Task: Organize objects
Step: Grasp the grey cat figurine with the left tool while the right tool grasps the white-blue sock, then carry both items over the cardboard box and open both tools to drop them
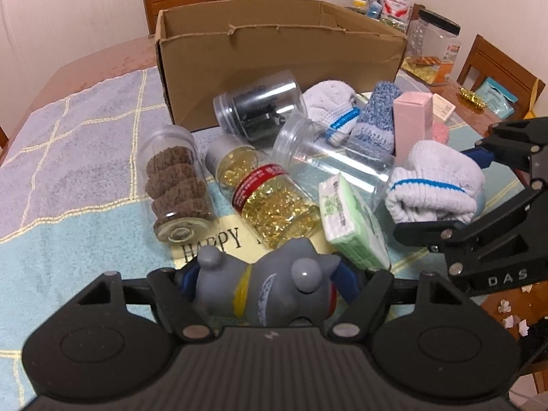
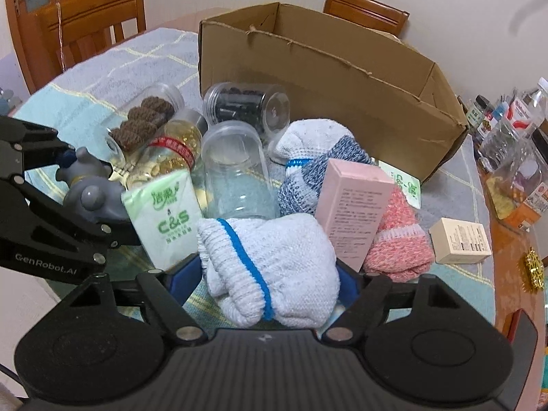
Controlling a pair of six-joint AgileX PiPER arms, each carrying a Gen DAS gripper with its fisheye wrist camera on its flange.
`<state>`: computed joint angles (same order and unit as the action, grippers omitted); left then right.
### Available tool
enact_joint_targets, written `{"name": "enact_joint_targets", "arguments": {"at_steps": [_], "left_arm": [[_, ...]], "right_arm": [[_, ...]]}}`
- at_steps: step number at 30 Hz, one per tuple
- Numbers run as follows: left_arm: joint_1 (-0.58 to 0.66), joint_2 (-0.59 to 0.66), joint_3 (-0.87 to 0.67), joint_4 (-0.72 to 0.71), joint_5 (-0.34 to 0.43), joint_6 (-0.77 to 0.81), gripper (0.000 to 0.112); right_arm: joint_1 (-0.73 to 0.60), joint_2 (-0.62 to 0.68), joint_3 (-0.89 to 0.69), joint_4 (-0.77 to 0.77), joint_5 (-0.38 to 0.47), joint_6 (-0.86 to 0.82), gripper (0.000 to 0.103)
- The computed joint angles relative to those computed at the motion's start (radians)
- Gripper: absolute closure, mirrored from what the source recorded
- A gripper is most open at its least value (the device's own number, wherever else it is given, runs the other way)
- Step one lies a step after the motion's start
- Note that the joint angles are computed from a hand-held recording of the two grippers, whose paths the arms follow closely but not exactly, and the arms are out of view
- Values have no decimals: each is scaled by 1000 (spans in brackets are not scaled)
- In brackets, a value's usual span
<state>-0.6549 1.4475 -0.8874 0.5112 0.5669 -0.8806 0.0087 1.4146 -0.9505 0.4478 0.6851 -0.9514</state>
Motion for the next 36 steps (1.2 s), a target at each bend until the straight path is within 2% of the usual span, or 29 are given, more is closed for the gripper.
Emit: {"name": "enact_joint_targets", "arguments": {"at_steps": [15,19,22,25,30,33,36], "left_arm": [[-3,-71,-124,-32,150,58,38],[34,-61,-197,-49,169,118,38],[80,-35,-270,-37,155,167,38],[152,30,-392,-77,137,275,38],[253,211,-665,-154,128,463,37],[293,336,-840,-213,153,548,37],[315,453,-997,-211,194,558,37]], "right_arm": [[-73,-27,-102,109,140,-52,20],[-80,-16,-150,136,158,-61,20],[-77,16,-215,152,168,-44,20],[-64,64,-303,159,161,-14,20],[-29,201,-523,151,152,83,20],[-5,309,-680,118,162,175,20],[21,411,-821,69,175,257,20]]}}
